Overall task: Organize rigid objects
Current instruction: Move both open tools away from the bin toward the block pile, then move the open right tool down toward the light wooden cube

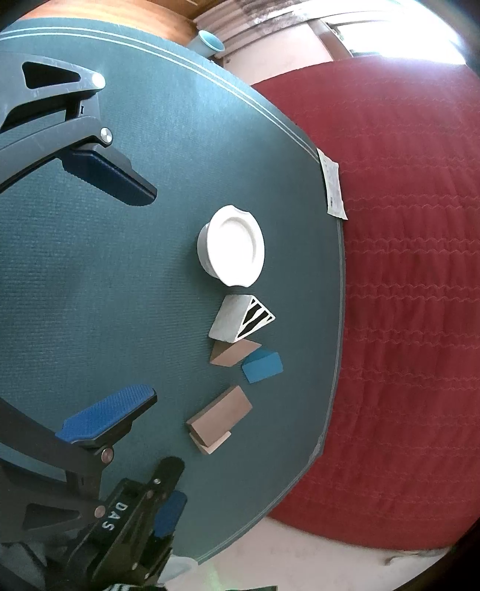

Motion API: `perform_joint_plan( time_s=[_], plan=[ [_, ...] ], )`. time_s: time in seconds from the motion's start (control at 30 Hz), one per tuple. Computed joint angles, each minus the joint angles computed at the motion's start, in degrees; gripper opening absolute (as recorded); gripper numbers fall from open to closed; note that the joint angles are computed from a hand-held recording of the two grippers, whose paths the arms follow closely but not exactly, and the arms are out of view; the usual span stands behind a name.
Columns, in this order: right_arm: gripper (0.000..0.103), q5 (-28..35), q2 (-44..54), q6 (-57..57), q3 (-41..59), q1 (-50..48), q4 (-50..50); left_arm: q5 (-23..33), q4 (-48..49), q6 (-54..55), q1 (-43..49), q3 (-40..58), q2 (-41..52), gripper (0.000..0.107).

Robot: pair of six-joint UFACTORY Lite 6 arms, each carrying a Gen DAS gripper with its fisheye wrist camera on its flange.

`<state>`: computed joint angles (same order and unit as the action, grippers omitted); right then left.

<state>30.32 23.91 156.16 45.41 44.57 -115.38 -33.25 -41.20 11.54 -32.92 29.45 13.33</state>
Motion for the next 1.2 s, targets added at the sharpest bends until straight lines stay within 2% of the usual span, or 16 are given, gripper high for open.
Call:
perform_joint_plan(
  time_s=[0.77, 1.0, 1.2],
  plan=[
    [0.052, -2.3, 7.0, -5.9, 10.7, -5.8, 2.8, 0.1, -0.3, 0.2, -0.6, 0.4, 0.9, 0.1],
    [0.052, -2.3, 7.3, -4.6, 11.3, -7.3, 2.0, 0.1, 0.2, -0.1, -0.5, 0.0, 0.6, 0.1],
    [0.052, -1.2, 5.8, 2.8, 10.3, -6.8, -3.9, 0.4, 0.9, -1.0, -0.1, 0.1, 1.0, 0.1]
  ],
)
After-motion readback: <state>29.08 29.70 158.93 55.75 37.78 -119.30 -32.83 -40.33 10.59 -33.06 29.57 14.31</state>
